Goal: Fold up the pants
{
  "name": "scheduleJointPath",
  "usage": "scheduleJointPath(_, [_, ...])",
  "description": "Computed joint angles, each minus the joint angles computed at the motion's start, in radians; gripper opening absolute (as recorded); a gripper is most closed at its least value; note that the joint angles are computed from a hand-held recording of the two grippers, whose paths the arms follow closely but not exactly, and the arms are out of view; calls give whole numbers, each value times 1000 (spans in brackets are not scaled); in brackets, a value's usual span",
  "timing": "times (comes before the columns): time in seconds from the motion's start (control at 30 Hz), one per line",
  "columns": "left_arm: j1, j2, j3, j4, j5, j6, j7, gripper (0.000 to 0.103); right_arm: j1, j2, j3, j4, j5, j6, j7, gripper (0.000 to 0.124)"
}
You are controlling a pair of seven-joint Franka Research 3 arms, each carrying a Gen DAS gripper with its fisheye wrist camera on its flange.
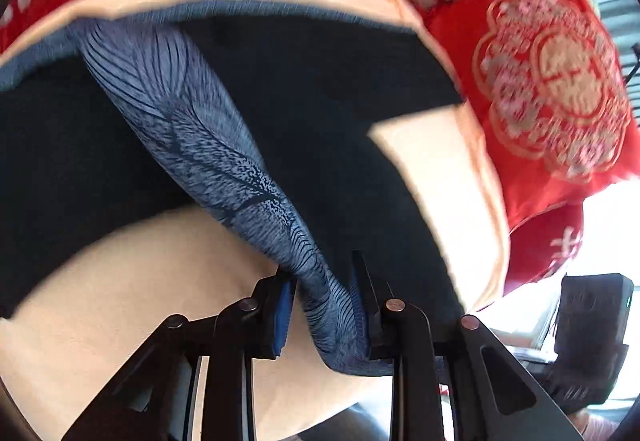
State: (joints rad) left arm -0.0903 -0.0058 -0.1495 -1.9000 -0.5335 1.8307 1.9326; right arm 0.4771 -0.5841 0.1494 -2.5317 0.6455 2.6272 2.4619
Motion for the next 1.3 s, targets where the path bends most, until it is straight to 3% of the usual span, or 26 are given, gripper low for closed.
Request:
scheduleJointPath(0.17, [-20,86,-27,156,-19,81,-62,28,-65,80,-119,146,-44,-59,-186,2])
scheduleJointPath(0.37, [-54,230,-60,377,205,205,-170,29,-207,345,-225,490,-132,-305,-426,3])
scheduleJointPath(0.4, [-56,242,-61,397,240,219,-188,41,-228,414,-238,572,-139,-355,-466,3])
scheduleJointPath(0.43, [-59,248,-58,404,284,237,-214,68,-247,454,-238,622,-153,-387,-486,3])
scheduleJointPath(0.47, [-58,242,-55,391,317,262,-235,76,-268,513,-237,691,-178,-427,-502,5])
scheduleJointPath(0.5, [-56,224,-51,357,349,302,-256,77,-286,560,-233,742,-194,-458,-513,6])
scheduleJointPath(0.57, [-42,215,-47,337,386,287,-261,77,-318,654,-217,841,-244,-512,-507,7])
scheduleJointPath(0.63, [-36,204,-35,295,453,269,-293,77,-336,721,-198,910,-320,-567,-499,21])
scheduleJointPath(0.7, [-33,203,-30,265,505,249,-319,77,-334,762,-188,964,-418,-614,-489,87])
scheduleJointPath(0.73, [-32,204,-27,252,532,243,-334,77,-327,765,-184,969,-466,-593,-486,89])
scheduleJointPath(0.87, [-34,221,-22,231,618,221,-392,77,-323,716,-173,935,-516,-532,-466,88])
scheduleJointPath(0.93, [-31,234,-24,242,625,219,-412,77,-330,636,-162,835,-439,-481,-461,81])
scheduleJointPath(0.97, [-31,240,-26,248,628,219,-416,77,-327,596,-157,783,-430,-483,-435,72])
scheduleJointPath(1.0, [-33,250,-29,258,635,223,-418,77,-323,559,-150,733,-439,-508,-394,62])
scheduleJointPath(1.07, [-43,267,-35,269,657,233,-425,77,-320,491,-136,621,-444,-530,-304,56])
scheduleJointPath(1.17, [-54,291,-40,276,680,235,-424,77,-329,437,-127,486,-427,-537,-163,56])
scheduleJointPath(1.23, [-56,292,-39,258,687,257,-435,79,-339,420,-125,420,-418,-484,-90,55])
scheduleJointPath(1.27, [-54,288,-38,248,687,270,-440,80,-345,416,-119,399,-442,-444,-56,40])
scheduleJointPath(1.3, [-56,298,-39,262,684,261,-447,80,-348,423,-109,407,-492,-424,-41,13])
